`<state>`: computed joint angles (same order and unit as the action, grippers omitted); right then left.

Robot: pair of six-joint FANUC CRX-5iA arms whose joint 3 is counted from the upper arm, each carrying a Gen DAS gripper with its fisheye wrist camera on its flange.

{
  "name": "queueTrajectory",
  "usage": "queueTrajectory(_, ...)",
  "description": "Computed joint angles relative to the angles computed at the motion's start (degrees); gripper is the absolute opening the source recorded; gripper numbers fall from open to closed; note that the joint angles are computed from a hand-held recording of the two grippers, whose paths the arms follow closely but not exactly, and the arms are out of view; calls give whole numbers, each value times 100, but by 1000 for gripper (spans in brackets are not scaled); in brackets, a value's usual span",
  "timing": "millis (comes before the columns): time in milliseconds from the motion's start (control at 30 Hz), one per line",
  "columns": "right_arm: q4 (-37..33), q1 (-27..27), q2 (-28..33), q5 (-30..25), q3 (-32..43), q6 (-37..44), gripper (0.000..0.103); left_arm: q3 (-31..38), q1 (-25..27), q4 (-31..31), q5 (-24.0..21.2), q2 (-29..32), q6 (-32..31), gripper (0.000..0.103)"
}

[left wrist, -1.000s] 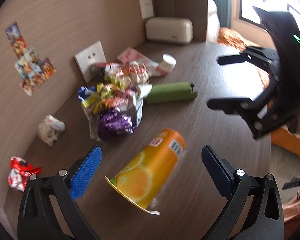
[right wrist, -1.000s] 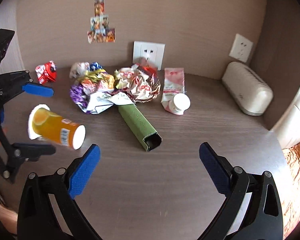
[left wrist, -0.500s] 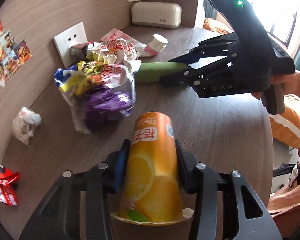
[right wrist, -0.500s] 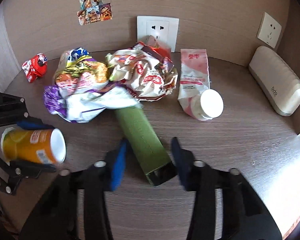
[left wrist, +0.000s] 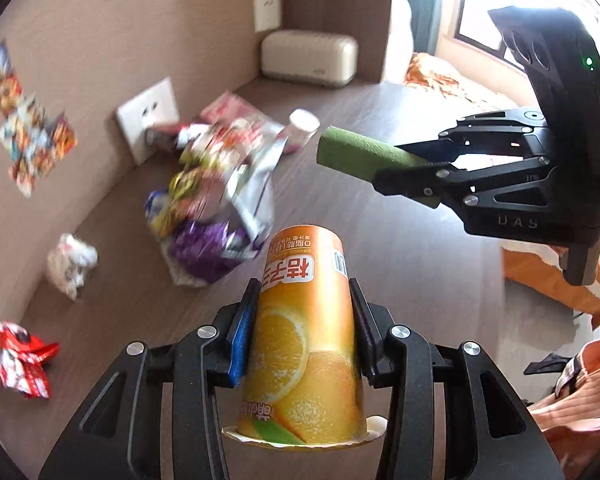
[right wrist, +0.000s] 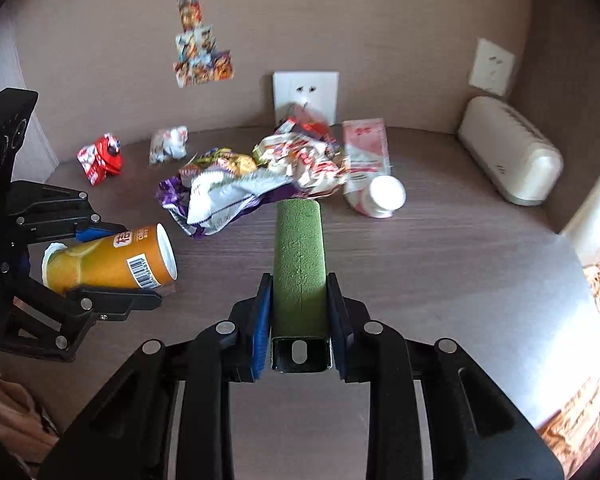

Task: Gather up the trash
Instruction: 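Grasp the orange juice cup with left tool while right tool grasps green tube, then carry the cup and green tube over the bin and release both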

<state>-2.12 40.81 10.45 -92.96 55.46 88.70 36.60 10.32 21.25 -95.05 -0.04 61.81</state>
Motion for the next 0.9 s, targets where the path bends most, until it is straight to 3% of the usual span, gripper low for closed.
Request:
queueTrajectory(533, 967, -401, -1439, 71, -1215, -524, 27, 1619, -1876, -300, 30, 946, 457, 42)
queueTrajectory(900, 1079, -1287, -2272, -230, -2040, -518, 27, 2904, -3276, -502, -345, 1960, 302, 42)
